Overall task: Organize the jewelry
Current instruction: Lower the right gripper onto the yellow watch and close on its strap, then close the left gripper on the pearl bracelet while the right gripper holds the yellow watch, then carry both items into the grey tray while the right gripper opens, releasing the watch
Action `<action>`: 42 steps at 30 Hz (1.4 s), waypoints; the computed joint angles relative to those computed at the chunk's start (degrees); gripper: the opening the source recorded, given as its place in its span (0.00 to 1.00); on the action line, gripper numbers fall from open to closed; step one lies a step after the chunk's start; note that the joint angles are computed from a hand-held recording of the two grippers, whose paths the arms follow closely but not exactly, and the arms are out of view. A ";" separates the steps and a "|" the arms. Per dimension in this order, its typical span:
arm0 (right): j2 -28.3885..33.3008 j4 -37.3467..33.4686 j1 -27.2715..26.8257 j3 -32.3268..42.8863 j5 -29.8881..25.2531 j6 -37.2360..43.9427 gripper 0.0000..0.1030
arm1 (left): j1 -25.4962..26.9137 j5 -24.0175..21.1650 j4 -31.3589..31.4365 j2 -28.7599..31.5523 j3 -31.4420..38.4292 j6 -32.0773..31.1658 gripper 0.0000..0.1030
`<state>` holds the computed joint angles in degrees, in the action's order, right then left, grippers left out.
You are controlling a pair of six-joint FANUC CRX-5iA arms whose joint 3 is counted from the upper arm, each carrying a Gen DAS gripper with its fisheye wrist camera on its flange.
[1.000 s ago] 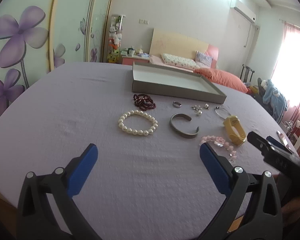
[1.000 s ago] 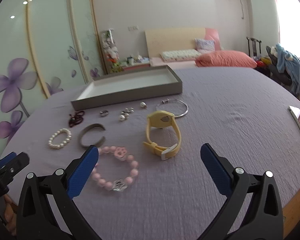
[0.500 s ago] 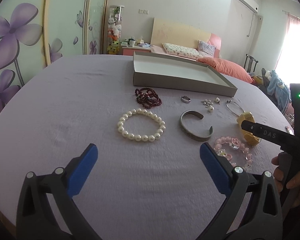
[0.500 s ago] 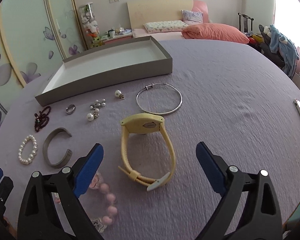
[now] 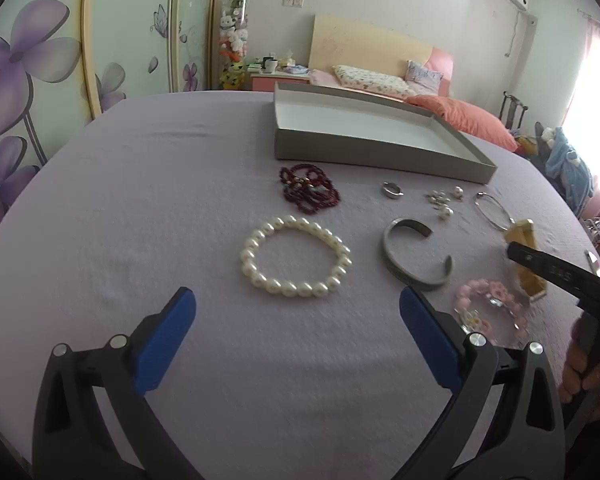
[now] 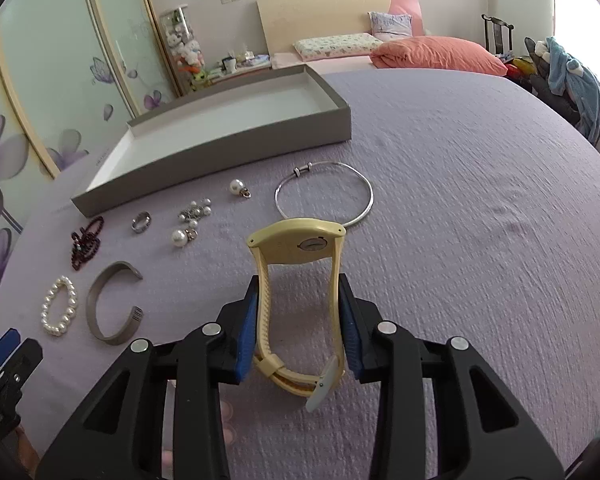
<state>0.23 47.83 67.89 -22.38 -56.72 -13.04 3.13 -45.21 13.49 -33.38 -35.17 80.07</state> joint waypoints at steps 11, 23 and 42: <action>-0.60 1.40 -0.65 -0.67 2.67 0.44 0.37 | -0.43 -2.58 -8.64 8.68 9.03 6.86 0.60; -0.83 1.97 -0.34 -0.87 2.34 0.39 0.37 | -2.07 -3.86 -10.55 11.27 10.07 5.67 0.19; 0.56 7.20 2.47 1.92 -3.39 5.20 0.37 | -3.25 1.83 -3.67 6.32 9.51 -2.76 0.09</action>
<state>0.78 55.03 70.37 -20.46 -60.11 -7.84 -0.12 -43.38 9.82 -27.06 -25.66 77.31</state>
